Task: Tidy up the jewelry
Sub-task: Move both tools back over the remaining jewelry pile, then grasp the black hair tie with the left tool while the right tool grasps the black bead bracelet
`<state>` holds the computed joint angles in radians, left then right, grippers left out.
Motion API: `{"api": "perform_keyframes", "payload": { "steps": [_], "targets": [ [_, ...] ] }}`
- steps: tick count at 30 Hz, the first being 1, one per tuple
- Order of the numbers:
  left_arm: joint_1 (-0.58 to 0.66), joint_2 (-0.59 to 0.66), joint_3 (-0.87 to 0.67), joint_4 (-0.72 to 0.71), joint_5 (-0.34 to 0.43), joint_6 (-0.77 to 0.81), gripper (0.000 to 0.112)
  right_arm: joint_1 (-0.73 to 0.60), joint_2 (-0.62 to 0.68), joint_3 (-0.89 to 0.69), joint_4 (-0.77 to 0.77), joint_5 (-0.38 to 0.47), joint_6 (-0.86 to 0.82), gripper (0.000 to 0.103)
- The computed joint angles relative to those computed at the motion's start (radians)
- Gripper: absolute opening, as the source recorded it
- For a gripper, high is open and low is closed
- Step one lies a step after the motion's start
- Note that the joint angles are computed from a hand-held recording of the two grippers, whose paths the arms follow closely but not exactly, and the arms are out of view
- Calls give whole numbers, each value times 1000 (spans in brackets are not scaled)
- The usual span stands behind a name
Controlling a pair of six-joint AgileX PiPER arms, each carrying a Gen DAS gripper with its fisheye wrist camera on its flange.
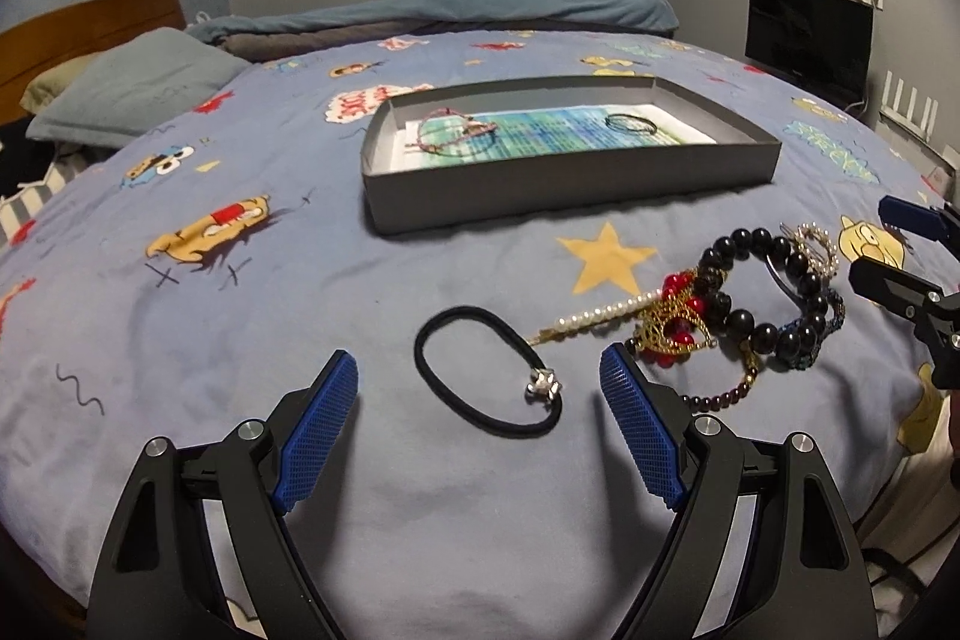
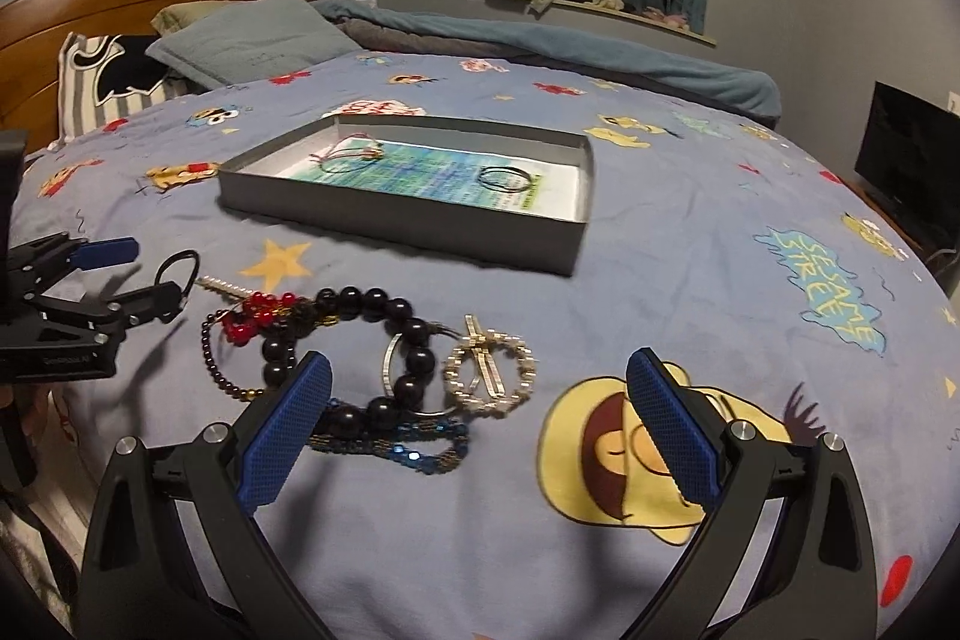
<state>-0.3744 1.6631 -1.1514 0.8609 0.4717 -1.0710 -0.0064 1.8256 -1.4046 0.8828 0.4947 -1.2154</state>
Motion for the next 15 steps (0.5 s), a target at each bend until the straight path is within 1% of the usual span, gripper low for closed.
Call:
{"api": "perform_keyframes", "payload": {
  "steps": [1,2,3,5,8,9,10,13,15],
  "targets": [
    [1,1,1,-2,-1,3,83,5,4,-2,-3,-3,5,93],
    [2,1,3,2,-3,-2,83,10,10,-12,-23,0,27,85],
    [2,-2,8,6,-7,-6,83,13,17,-20,-38,5,43,82],
    [3,-3,11,9,-10,-9,83,19,36,-45,-73,26,87,69],
    [4,-4,11,7,-8,-10,83,30,48,-61,-83,28,108,56],
    [9,-4,12,3,-13,-6,83,34,52,-67,-87,30,114,53],
    [15,-8,16,-4,-20,-4,83,36,57,-75,-95,38,124,48],
    [32,-14,24,-10,-34,0,82,46,73,-95,-124,54,150,41],
    [41,-18,28,-15,-46,3,80,53,80,-103,-139,56,162,39]
  ]
}}
